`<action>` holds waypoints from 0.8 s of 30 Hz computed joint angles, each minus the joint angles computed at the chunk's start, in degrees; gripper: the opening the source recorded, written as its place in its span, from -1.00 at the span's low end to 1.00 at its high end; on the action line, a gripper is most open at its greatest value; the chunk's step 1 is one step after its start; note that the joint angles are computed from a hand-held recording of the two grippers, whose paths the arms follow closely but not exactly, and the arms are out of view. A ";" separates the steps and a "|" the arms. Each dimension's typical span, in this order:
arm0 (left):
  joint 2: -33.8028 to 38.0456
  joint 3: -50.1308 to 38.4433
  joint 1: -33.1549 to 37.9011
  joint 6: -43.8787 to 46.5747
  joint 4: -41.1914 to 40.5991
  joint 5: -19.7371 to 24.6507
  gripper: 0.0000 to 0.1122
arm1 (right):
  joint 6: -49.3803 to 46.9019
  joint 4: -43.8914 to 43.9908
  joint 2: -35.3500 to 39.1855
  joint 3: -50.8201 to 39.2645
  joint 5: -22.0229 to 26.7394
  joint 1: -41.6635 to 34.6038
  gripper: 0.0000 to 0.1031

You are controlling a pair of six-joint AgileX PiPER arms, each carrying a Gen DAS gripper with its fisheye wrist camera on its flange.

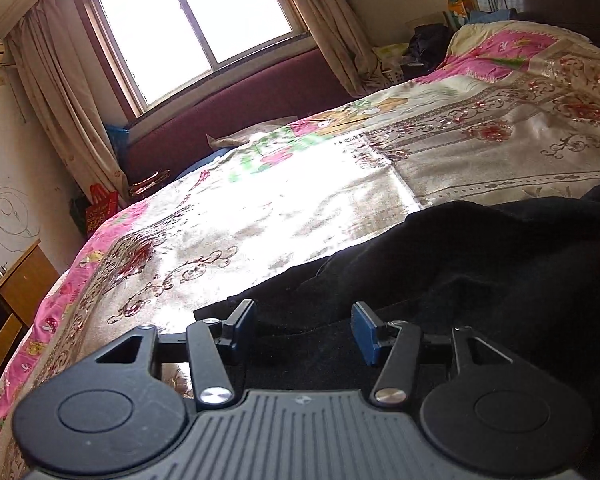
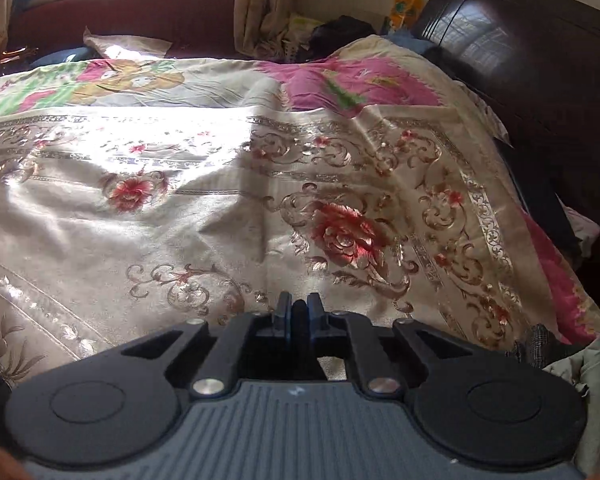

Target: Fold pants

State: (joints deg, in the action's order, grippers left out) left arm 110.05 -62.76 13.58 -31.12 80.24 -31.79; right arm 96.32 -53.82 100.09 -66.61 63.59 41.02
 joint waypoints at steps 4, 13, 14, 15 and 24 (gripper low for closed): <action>0.40 0.20 0.78 1.17 -0.22 -0.91 0.21 | -4.48 1.99 -2.86 2.42 -10.69 12.17 -0.60; -3.51 6.15 3.99 3.66 1.39 -5.70 0.28 | -20.56 3.32 5.78 -5.36 1.38 24.22 -0.18; -3.77 6.57 4.29 4.16 1.33 -6.02 0.29 | -21.89 3.48 5.15 -4.93 1.16 24.24 -0.16; -3.79 6.71 4.50 4.05 1.32 -6.18 0.31 | -23.01 3.93 4.36 -4.37 -0.07 24.23 -0.16; -0.49 3.20 3.22 6.79 -0.75 -4.14 0.32 | -31.90 7.16 13.14 -10.19 -3.55 17.27 -0.92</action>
State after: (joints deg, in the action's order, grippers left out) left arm 109.56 -59.55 16.80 -24.32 79.49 -35.94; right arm 64.43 -46.67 113.24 -76.80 60.04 58.30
